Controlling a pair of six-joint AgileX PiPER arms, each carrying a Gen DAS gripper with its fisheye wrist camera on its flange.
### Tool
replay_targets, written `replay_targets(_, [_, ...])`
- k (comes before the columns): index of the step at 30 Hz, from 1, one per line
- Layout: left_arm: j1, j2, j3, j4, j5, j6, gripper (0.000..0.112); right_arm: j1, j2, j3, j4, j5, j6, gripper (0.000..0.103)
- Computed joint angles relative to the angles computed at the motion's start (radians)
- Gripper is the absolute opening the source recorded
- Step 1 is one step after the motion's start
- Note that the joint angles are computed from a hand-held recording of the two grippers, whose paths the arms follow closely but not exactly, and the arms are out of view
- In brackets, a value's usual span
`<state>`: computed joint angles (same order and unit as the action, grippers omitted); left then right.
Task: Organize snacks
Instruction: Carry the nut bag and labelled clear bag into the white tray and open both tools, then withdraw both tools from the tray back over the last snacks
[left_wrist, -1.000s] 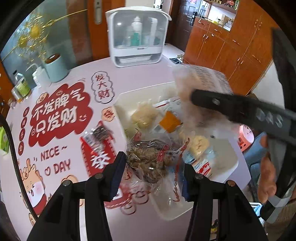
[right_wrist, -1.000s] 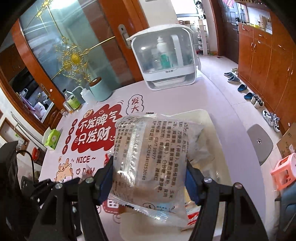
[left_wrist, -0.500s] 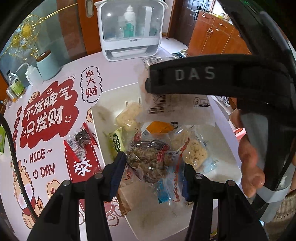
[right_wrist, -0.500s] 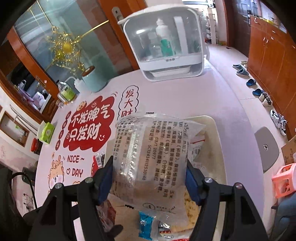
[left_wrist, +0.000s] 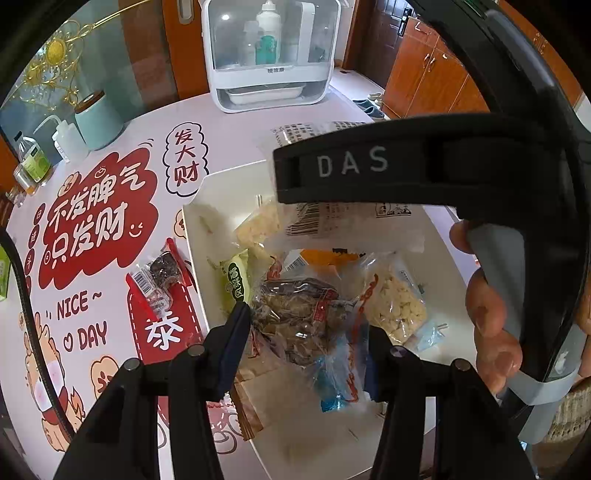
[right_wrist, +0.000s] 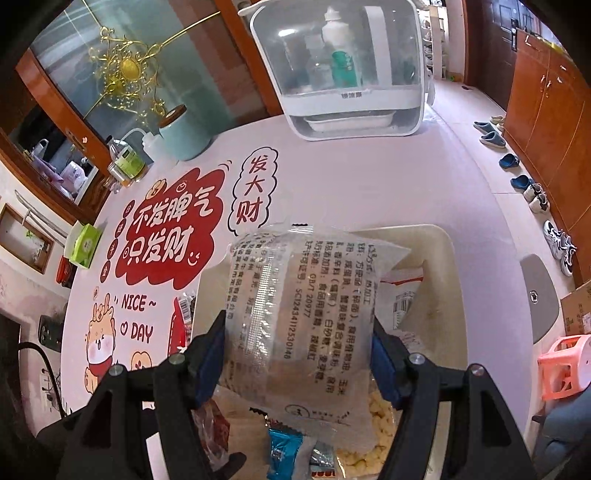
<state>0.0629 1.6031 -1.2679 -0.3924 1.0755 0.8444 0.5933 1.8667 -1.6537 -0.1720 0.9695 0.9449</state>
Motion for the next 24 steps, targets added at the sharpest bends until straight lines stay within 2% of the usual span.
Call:
replay_targets(2, [-0.002, -0.003, 0.005, 0.003, -0.006, 0.003, 0.056, -0.002, 0.006, -0.005, 0.01, 0.0, -0.014, 0.074])
replay_targets(3, [-0.005, -0.007, 0.01, 0.007, -0.009, 0.008, 0.066, -0.002, 0.013, -0.013, 0.012, 0.011, -0.018, 0.081])
replay_targets(4, [-0.007, -0.016, 0.018, 0.008, -0.016, 0.016, 0.072, -0.002, 0.02, -0.023, 0.009, 0.025, -0.013, 0.084])
replay_targets(5, [-0.008, -0.029, 0.033, 0.009, -0.034, 0.025, 0.079, -0.003, 0.021, -0.018, 0.007, 0.023, -0.006, 0.084])
replay_targets(8, [-0.005, -0.063, 0.069, 0.009, -0.073, 0.062, 0.086, -0.004, 0.001, 0.016, -0.004, -0.013, 0.015, 0.086])
replay_targets(16, [0.043, -0.091, 0.095, -0.006, -0.057, 0.122, 0.087, 0.032, -0.037, 0.033, -0.075, -0.001, 0.07, 0.088])
replay_targets(24, [0.128, -0.166, 0.148, -0.086, -0.039, 0.21, 0.087, 0.123, -0.084, 0.062, -0.231, 0.055, 0.196, 0.088])
